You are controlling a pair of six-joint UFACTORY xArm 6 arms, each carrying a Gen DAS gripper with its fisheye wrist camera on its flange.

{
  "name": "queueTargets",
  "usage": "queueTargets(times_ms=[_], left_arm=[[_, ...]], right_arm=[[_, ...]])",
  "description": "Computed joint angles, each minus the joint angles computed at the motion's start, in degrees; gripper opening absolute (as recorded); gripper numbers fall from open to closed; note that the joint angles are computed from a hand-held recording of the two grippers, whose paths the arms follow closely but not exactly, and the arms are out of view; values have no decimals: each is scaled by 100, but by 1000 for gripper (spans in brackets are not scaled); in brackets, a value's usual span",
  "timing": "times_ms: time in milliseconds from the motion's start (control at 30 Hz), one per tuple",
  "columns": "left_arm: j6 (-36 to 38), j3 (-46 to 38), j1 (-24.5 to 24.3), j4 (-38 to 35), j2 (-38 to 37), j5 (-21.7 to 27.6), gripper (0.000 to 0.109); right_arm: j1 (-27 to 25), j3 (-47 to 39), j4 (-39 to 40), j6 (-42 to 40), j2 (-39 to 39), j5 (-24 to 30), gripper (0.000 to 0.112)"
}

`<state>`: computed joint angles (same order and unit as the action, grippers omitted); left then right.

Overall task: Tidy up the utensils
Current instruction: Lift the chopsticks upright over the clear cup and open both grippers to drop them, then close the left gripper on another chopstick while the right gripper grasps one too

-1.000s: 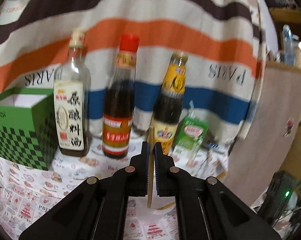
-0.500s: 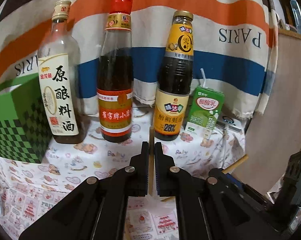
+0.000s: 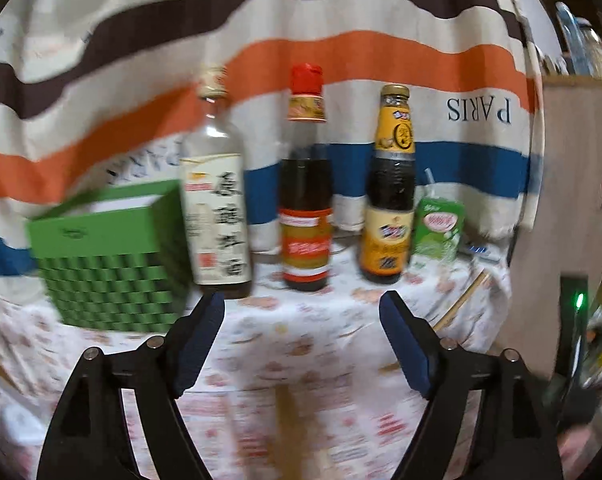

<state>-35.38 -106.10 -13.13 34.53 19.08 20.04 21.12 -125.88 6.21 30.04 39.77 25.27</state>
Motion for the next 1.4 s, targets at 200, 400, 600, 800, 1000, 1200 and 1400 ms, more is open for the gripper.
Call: queueTargets(times_ms=[200,400,600,800,1000,1200,1400], left_arm=[[-890,1480,403,686,-904,-489,83],[-1482,2218,792,941,-1181,-586,86],[24,2230,757,-898,-838,232,87],[672,1719,514,-1547,-332,1591,87],[1075,1664,395,-2026,-318,1932,83],[1674,1455,322,-2713,-180,2263,53],[2077,1456,170,-2774,-186,2305,32]], right_arm=[[155,730,-976,343,-503,-618,59],[432,1154,-1019,-210,-888,-542,60],[731,752,-651,-1120,-572,165,61],[854,316,-1210,-932,-180,708,61],[861,-41,-1429,-772,50,1159,61],[774,-302,-1497,-493,211,1327,61],[770,-470,-1709,-319,318,1458,62]])
